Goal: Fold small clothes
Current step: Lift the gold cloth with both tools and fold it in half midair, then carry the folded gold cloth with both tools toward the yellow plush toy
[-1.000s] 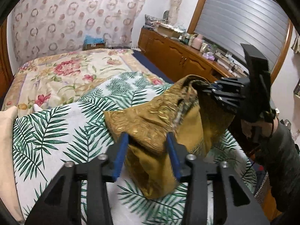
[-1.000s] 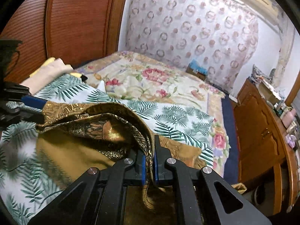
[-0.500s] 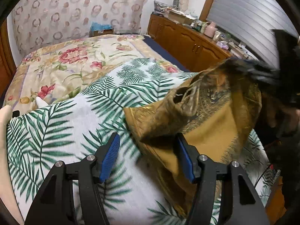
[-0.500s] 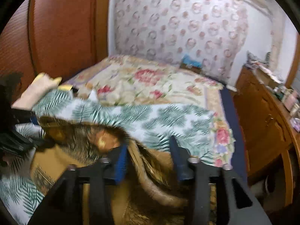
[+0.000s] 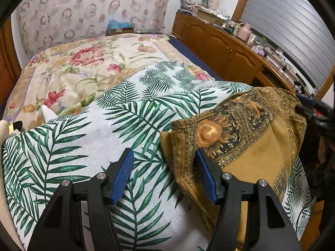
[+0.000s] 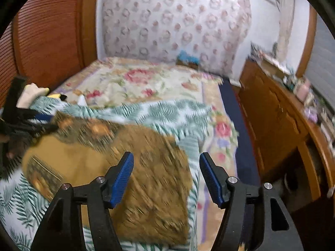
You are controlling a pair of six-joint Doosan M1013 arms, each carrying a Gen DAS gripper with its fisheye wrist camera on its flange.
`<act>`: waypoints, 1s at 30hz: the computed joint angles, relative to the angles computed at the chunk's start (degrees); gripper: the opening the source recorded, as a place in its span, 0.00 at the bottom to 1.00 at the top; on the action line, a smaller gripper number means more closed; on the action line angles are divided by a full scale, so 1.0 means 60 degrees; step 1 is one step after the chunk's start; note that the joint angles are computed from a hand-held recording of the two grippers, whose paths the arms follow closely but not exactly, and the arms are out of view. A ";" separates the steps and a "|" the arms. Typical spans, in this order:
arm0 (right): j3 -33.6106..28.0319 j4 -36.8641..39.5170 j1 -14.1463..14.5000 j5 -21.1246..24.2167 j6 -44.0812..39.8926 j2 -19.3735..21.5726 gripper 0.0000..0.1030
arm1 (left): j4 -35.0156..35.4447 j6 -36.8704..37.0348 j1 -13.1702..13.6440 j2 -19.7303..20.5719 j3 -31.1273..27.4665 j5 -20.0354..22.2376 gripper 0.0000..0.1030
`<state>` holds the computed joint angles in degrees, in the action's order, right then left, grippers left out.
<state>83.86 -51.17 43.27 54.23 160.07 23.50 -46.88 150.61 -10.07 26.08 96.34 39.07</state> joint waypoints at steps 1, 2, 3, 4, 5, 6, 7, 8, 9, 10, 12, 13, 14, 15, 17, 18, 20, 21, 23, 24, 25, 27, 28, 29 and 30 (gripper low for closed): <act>0.0039 0.0191 -0.0080 -0.0063 0.0059 0.0010 0.65 | 0.0010 0.0031 -0.0013 0.0001 -0.0001 -0.0012 0.60; 0.0101 0.0367 -0.0177 -0.0246 0.0136 0.0005 0.65 | 0.0007 0.0042 -0.0019 0.0009 -0.0012 -0.0005 0.60; 0.0144 0.0572 -0.0282 -0.0453 0.0179 0.0002 0.65 | 0.0008 0.0019 -0.0020 0.0021 -0.0036 0.0030 0.60; 0.0141 0.0762 -0.0376 -0.0608 0.0189 0.0007 0.65 | 0.0002 -0.0006 -0.0020 0.0028 -0.0052 0.0052 0.60; 0.0150 0.0936 -0.0485 -0.0830 0.0200 0.0010 0.65 | -0.0002 -0.0022 -0.0012 0.0054 -0.0093 0.0105 0.60; 0.0199 0.1180 -0.0608 -0.1227 0.0195 -0.0010 0.65 | -0.0017 -0.0005 -0.0013 0.0062 -0.0108 0.0145 0.60; 0.0197 0.1494 -0.0737 -0.1564 0.0062 -0.0018 0.65 | -0.0017 0.0011 -0.0018 0.0064 -0.0112 0.0150 0.60; 0.0195 0.1737 -0.0827 -0.1840 -0.0025 0.0000 0.65 | -0.0022 0.0024 -0.0018 0.0065 -0.0115 0.0156 0.60; 0.0204 0.1878 -0.0887 -0.1972 -0.0154 -0.0017 0.65 | -0.0044 0.0058 -0.0017 0.0070 -0.0119 0.0175 0.60; 0.0157 0.2079 -0.0935 -0.2107 -0.0399 0.0025 0.65 | -0.0083 0.0099 -0.0017 0.0075 -0.0120 0.0200 0.60; 0.0081 0.2371 -0.0990 -0.2211 -0.0742 0.0069 0.65 | -0.0212 0.0173 -0.0005 0.0090 -0.0131 0.0305 0.60; 0.0085 0.2536 -0.1047 -0.2327 -0.0879 0.0074 0.65 | -0.0325 0.0232 0.0018 0.0114 -0.0155 0.0428 0.60; 0.0096 0.2722 -0.1104 -0.2438 -0.1035 0.0063 0.65 | -0.0410 0.0270 0.0028 0.0127 -0.0167 0.0517 0.60; 0.0302 0.2748 -0.1174 -0.2604 -0.1067 -0.0060 0.65 | -0.0496 0.0317 0.0042 0.0151 -0.0196 0.0634 0.59; 0.0368 0.2712 -0.1190 -0.2738 -0.1073 -0.0091 0.65 | -0.0644 0.0391 0.0065 0.0205 -0.0258 0.0918 0.50; 0.0555 0.2656 -0.1180 -0.2837 -0.1039 -0.0205 0.60 | -0.0725 0.0445 0.0076 0.0229 -0.0280 0.1053 0.44; 0.0772 0.2868 -0.1215 -0.3264 -0.1230 -0.0306 0.47 | -0.0856 0.0559 0.0080 0.0288 -0.0327 0.1333 0.35; 0.0817 0.2898 -0.1214 -0.3347 -0.1258 -0.0320 0.42 | -0.0906 0.0630 0.0074 0.0277 -0.0306 0.1297 0.28; 0.0938 0.2746 -0.1209 -0.3612 -0.1188 -0.0346 0.31 | -0.1054 0.0772 0.0077 0.0248 -0.0274 0.1329 0.13; 0.1015 0.2452 -0.1153 -0.3686 -0.0930 -0.0366 0.27 | -0.1158 0.0852 0.0099 0.0218 -0.0245 0.1348 0.10; 0.1068 0.2195 -0.1106 -0.3746 -0.0737 -0.0399 0.23 | -0.1309 0.1011 0.0131 0.0161 -0.0194 0.1406 0.09; 0.1208 0.1310 -0.0970 -0.3880 -0.0077 -0.0505 0.20 | -0.1674 0.1465 0.0177 -0.0007 -0.0038 0.1352 0.08; 0.1263 0.0900 -0.0891 -0.3885 0.0279 -0.0545 0.19 | -0.1843 0.1671 0.0197 -0.0134 0.0077 0.1262 0.08; 0.1283 0.0499 -0.0794 -0.3821 0.0558 -0.0593 0.19 | -0.1844 0.1724 0.0196 -0.0252 0.0167 0.1103 0.07; 0.1307 0.0048 -0.0691 -0.3756 0.0882 -0.0614 0.18 | -0.1886 0.1822 0.0187 -0.0400 0.0286 0.0925 0.07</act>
<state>91.71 -50.88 39.13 31.69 165.37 19.82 -58.20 161.54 -8.95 23.68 98.06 44.62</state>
